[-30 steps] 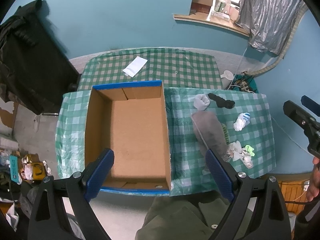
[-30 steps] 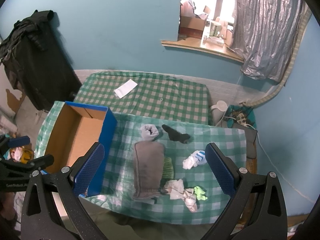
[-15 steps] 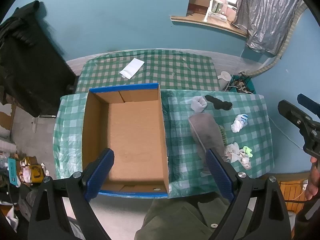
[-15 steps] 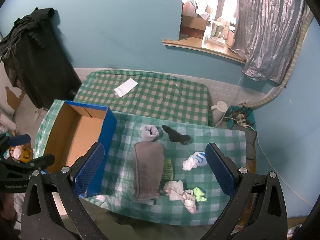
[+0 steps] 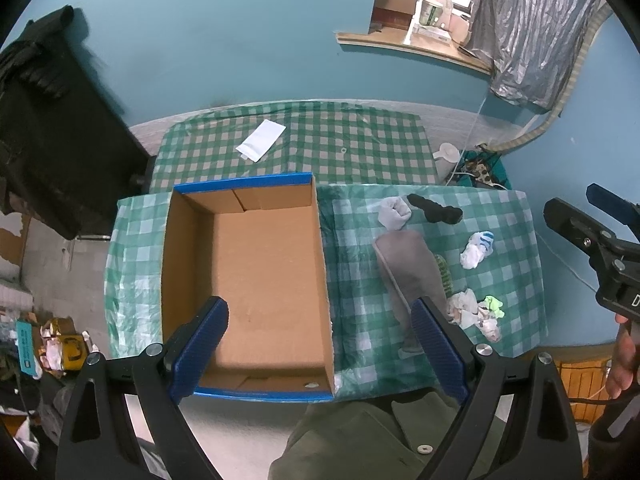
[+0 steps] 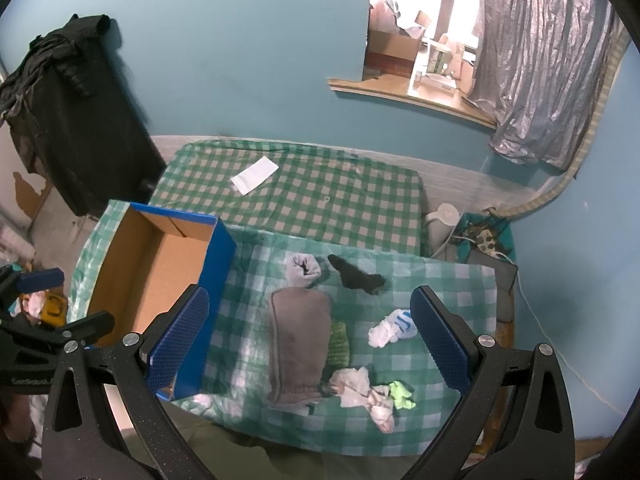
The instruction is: Organize soft objects
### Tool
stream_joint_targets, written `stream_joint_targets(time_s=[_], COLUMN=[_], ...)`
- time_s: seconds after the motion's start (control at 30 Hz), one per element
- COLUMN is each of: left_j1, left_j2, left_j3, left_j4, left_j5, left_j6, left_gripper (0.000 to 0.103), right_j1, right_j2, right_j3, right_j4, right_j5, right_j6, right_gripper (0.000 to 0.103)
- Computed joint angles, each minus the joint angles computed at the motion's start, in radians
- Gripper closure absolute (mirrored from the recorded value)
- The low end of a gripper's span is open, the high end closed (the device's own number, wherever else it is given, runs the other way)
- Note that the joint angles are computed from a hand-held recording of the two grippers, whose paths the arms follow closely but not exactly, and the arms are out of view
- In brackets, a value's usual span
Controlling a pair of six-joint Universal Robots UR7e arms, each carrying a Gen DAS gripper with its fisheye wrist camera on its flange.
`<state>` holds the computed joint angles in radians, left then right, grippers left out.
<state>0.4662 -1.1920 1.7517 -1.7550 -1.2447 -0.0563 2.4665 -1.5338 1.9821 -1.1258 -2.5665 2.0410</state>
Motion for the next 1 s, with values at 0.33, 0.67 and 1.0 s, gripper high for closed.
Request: stream_joint_targets(time_s=[0.33,0.67,1.0], left_j1=[-0.003,-0.008,-0.019], left_j2=[0.008,0.009,0.024], left_j3=[-0.008,-0.002,0.005], left_j4=[0.011,0.018,0.020], left_j5=[0.005,0.004,-0.011], left_j6=[-0.023,-0.038,-0.052], left_gripper=[0.009,0.009,0.009], right_j1=[-0.005,-0.012,-0.014], right_j2=[-0.020,-0.022,-0.046], right_j3=[-0.002,0.001,0.020], right_j4=[-0.015,-0.028,-0.024], right_j5=[-0.002,-0.006,0.001], right_j6=[-0.051,-0.069,-0.052], right_gripper=[0.003,0.003,0.003])
